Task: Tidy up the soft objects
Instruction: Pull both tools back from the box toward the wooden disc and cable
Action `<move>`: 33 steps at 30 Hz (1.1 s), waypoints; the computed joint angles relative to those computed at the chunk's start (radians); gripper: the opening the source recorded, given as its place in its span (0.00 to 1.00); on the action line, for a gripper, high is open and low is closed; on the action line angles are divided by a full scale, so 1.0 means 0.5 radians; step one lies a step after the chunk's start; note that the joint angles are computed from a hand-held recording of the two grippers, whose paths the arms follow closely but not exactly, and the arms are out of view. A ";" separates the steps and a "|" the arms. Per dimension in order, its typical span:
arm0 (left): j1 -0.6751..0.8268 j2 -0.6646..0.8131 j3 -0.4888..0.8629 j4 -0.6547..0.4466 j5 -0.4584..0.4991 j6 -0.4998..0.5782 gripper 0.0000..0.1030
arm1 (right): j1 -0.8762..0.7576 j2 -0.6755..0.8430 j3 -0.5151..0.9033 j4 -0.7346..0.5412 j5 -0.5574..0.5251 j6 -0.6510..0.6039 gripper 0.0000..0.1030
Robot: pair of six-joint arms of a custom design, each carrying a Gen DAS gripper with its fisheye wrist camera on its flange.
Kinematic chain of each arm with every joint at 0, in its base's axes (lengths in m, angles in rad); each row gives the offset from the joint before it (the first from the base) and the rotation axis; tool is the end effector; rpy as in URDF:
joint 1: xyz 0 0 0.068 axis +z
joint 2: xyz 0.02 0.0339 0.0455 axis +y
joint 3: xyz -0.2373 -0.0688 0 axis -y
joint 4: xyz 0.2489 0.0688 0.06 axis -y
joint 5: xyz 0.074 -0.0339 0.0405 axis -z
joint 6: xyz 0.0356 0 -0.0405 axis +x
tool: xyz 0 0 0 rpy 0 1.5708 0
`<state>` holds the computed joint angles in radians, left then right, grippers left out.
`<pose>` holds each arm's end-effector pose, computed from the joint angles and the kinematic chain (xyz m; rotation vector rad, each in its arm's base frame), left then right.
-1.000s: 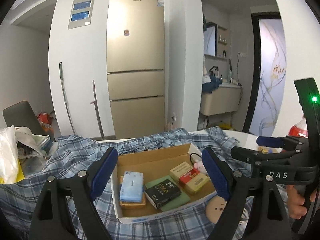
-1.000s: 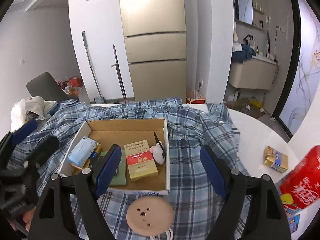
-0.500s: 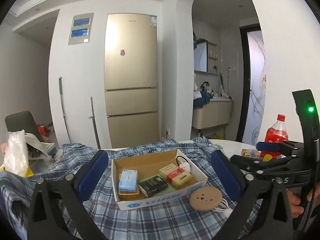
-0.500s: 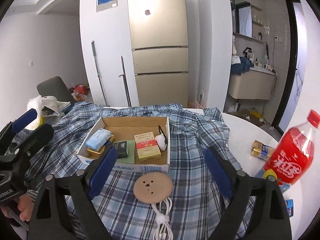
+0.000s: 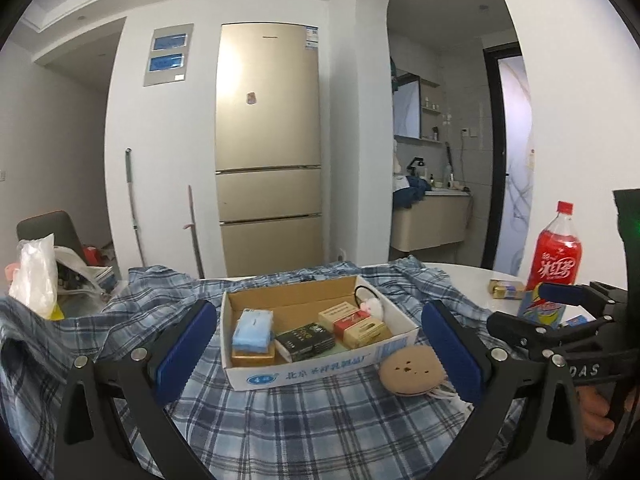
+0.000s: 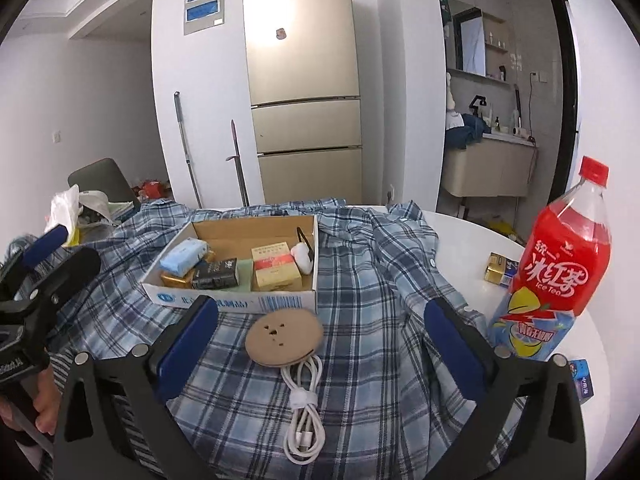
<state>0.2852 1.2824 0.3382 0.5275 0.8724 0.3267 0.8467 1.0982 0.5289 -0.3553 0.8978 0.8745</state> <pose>0.2338 0.0401 0.1354 0.5759 1.7653 -0.4414 0.1612 0.1403 0.1644 0.3621 2.0626 -0.1244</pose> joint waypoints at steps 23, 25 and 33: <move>-0.049 0.178 0.073 -0.096 -0.038 0.120 1.00 | -0.268 -0.045 -0.240 0.290 -0.443 0.014 1.00; -0.049 0.178 0.075 -0.107 -0.038 0.140 1.00 | -0.264 -0.027 -0.224 0.277 -0.437 0.019 1.00; -0.032 0.150 0.076 -0.191 0.006 0.222 1.00 | -0.264 0.071 -0.058 0.078 -0.575 -0.054 1.00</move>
<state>0.2691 1.3574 0.3761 0.4321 0.8752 0.4375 0.7146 1.1336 0.4998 -0.3164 0.6101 0.8474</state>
